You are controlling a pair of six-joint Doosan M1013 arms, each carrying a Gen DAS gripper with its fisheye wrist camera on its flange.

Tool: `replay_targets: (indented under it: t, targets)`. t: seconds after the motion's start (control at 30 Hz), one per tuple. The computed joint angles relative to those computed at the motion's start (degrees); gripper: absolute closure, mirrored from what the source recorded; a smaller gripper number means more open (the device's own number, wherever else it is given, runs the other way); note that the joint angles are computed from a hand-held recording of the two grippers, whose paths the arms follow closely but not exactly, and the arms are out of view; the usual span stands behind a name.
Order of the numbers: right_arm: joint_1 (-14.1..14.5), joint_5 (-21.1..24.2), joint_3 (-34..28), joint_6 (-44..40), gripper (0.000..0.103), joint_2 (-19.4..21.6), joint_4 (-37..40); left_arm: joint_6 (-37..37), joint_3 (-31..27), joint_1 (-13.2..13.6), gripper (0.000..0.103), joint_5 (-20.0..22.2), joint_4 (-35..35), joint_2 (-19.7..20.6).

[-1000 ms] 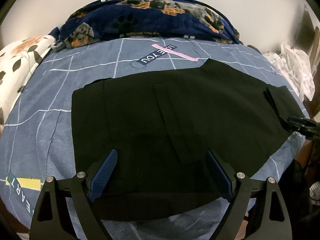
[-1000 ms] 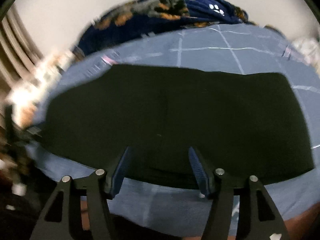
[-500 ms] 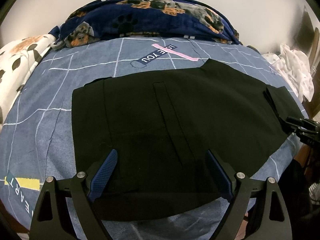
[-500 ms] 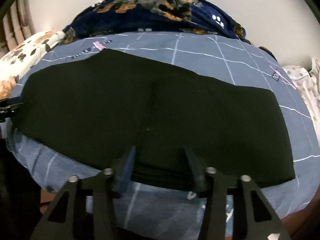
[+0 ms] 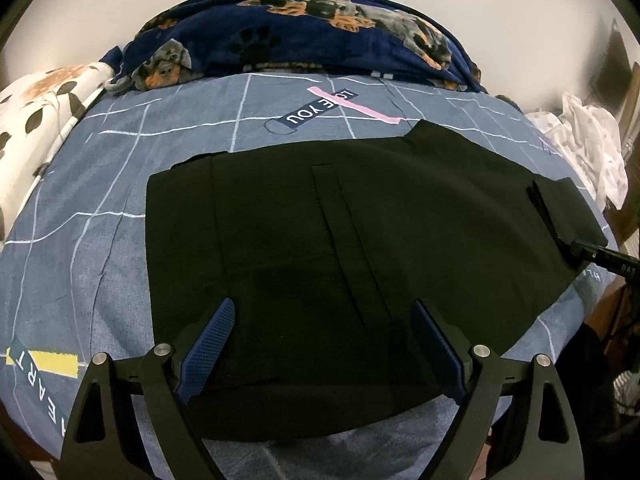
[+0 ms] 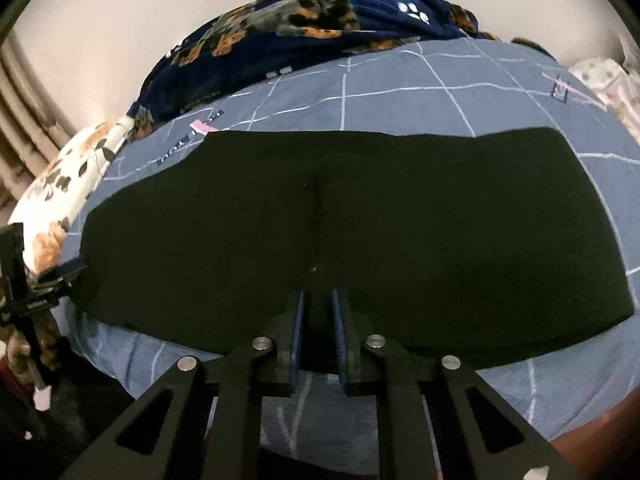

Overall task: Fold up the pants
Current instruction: 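Move the open right gripper back over the folded trousers, then grasp the trousers edge with the right gripper and lift it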

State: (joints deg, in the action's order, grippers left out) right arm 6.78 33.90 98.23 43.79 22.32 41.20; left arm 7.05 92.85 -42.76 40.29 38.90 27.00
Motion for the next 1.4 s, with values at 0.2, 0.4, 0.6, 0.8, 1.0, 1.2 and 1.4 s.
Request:
replay_targets:
  t: [0.2, 0.4, 0.6, 0.8, 1.0, 1.2, 1.4]
  targets:
    - [-7.6, 20.4, 0.3, -8.9, 0.080, 1.7, 29.3, 0.2, 0.2, 0.0, 0.014, 0.1, -0.2, -0.1]
    - [-12.1, 29.7, 3.8, 2.2, 0.079, 4.2, 40.1, 0.0, 0.3, 0.1, 0.014, 0.0, -0.1, -0.2]
    - [-12.0, 27.2, 4.6, 4.9, 0.075, 4.2, 40.5, 0.3, 0.3, 0.1, 0.014, 0.0, -0.2, -0.3]
    - [-13.4, 26.0, 5.2, 8.4, 0.063, 5.2, 42.7, 0.3, 0.3, 0.1, 0.012, -0.1, -0.2, -0.3]
    - [-14.3, 25.5, 5.8, 8.0, 0.058, 5.3, 46.0, 0.2, 0.3, 0.0, 0.011, -0.1, -0.2, -0.3]
    - [-14.1, 25.6, 5.3, 8.4, 0.053, 5.6, 46.2, 0.3, 0.3, 0.0, 0.011, 0.0, -0.2, -0.3]
    - [-13.8, 25.2, 5.2, 9.2, 0.048, 5.5, 45.9, 0.1, 0.3, 0.0, 0.010, -0.1, -0.1, -0.3]
